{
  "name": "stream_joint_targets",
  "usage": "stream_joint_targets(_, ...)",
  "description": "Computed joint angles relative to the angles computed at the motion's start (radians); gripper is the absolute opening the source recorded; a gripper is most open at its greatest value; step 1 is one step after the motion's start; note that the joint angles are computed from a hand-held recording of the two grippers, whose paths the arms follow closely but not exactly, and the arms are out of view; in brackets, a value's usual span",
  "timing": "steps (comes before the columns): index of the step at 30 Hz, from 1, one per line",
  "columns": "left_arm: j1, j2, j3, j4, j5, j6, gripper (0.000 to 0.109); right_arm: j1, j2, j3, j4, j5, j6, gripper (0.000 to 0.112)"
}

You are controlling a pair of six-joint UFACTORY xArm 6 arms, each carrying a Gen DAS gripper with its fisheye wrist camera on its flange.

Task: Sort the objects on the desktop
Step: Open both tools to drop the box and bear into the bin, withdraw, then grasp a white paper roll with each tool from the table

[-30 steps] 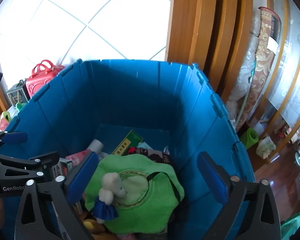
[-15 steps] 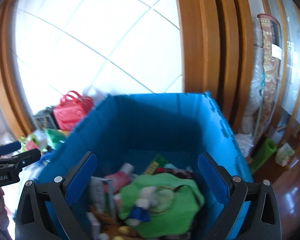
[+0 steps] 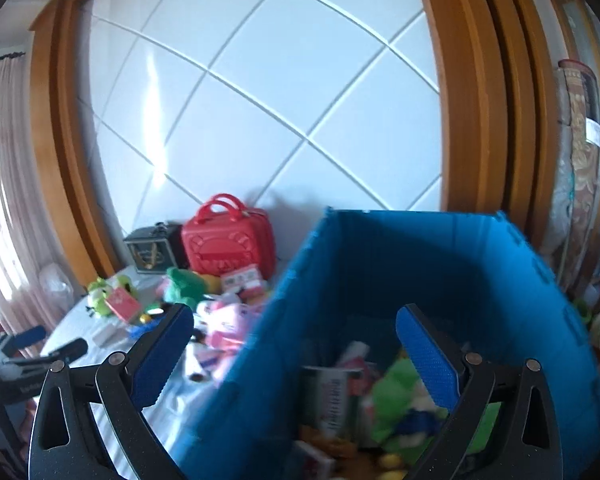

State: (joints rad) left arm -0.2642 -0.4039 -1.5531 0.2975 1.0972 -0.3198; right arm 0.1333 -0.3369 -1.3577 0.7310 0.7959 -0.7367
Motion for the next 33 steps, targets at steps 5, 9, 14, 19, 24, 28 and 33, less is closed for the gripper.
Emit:
stream_joint_targets(5, 0.363, -0.055, 0.105, -0.335, -0.091, 0.373, 0.098, 0.265, -0.152, 0.222, -0.248, -0.248, 0.268, 0.103)
stream_joint_targets(9, 0.59, -0.02, 0.112, -0.508, -0.099, 0.639, 0.098, 0.44, -0.181, 0.315, -0.554, -0.343, 0.628, 0.103)
stream_joint_targets(14, 0.771, 0.108, 0.025, -0.592, -0.035, 0.783, 0.098, 0.577, -0.117, 0.319, -0.831, -0.287, 0.943, 0.103)
stream_joint_targets(19, 0.849, 0.207, -0.004, -0.591, -0.043, 0.815, 0.098, 0.628, -0.005, 0.287, -0.906, -0.225, 1.02, 0.103)
stream_joint_targets(24, 0.856, 0.305, -0.042, -0.521, -0.053, 0.784, 0.098, 0.635, 0.146, 0.218, -0.845, -0.208, 0.978, 0.103)
stream_joint_targets(28, 0.832, 0.424, -0.121, -0.459, -0.059, 0.737, 0.098, 0.618, 0.272, 0.14, -0.778, -0.203, 0.919, 0.103)
stream_joint_targets(33, 0.799, 0.591, -0.259, -0.39, -0.041, 0.699, 0.098, 0.6, 0.458, 0.001, -0.717, -0.135, 0.853, 0.103)
